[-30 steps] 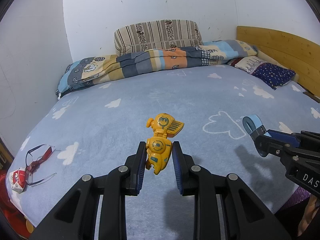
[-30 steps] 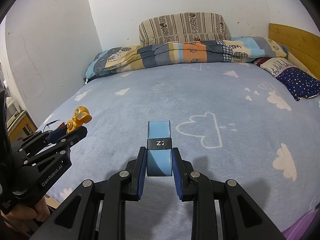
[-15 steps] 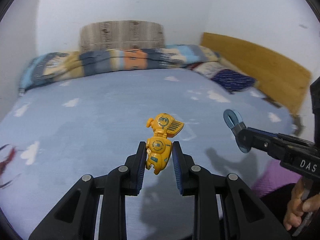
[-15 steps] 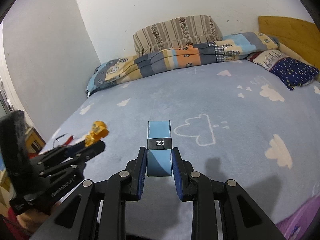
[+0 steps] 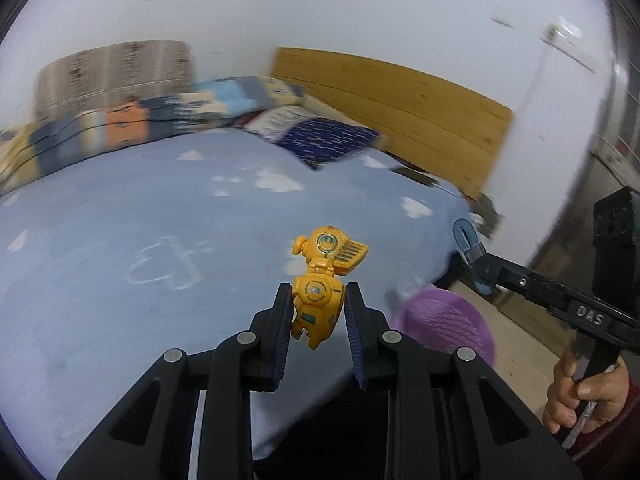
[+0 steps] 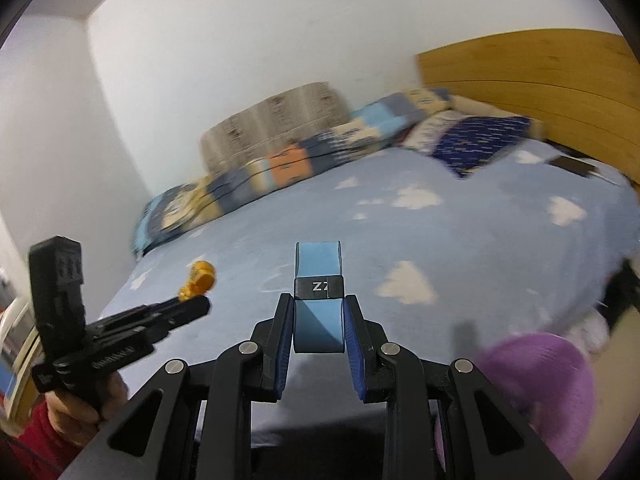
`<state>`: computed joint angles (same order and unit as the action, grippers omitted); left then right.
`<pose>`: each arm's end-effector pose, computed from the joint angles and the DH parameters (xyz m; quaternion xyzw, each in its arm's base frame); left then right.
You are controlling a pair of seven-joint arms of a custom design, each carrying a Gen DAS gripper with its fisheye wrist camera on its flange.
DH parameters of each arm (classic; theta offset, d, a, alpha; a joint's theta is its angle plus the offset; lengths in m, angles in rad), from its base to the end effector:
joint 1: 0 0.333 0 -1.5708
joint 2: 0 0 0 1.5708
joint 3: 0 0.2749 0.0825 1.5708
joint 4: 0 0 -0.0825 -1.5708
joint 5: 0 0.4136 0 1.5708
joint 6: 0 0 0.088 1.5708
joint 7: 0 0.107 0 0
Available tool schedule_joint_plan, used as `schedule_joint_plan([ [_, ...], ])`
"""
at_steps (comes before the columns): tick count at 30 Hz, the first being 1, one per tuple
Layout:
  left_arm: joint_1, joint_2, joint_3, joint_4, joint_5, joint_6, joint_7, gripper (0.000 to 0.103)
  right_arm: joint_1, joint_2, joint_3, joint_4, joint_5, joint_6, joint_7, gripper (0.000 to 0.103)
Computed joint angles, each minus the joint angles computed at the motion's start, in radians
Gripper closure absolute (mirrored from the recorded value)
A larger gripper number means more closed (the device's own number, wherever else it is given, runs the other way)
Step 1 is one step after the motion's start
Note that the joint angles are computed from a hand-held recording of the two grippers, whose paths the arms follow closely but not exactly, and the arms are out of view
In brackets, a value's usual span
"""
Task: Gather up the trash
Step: 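Carry the light-blue box and yellow item to the purple basket and release both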
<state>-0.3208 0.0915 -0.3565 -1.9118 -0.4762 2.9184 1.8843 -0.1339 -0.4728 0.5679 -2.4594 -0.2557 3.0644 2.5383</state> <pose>0.5298 -0.3815 0.5017 -0.4306 0.7773 -0.4454 0.1096 0.4472 0.2491 0.5048 -0.5486 0.6727 -0.2267 0.4417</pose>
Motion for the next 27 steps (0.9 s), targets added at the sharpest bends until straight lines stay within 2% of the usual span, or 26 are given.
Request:
schedule_joint_plan([
  [6,-0.045,0.125,-0.048,0.178,0.097,-0.109,-0.018,0.078,0.085,-0.279,-0.118,-0.222,0.080,-0.118,0.027,0.077],
  [13,-0.105,0.296,-0.076,0.385,0.235,-0.240,-0.079,0.078,0.106,-0.475,-0.172,-0.372,0.131,-0.224,0.043,0.077],
  [17,-0.139,0.372,-0.078,0.478,0.293,-0.308,-0.117,0.078,0.119,-0.520,-0.202,-0.427,0.152,-0.232,0.042,0.077],
  [27,-0.205,0.514,-0.064,0.669,0.373,-0.424,-0.163,0.078,0.112,-0.487,-0.225,-0.458,0.197,-0.197,0.034,0.077],
])
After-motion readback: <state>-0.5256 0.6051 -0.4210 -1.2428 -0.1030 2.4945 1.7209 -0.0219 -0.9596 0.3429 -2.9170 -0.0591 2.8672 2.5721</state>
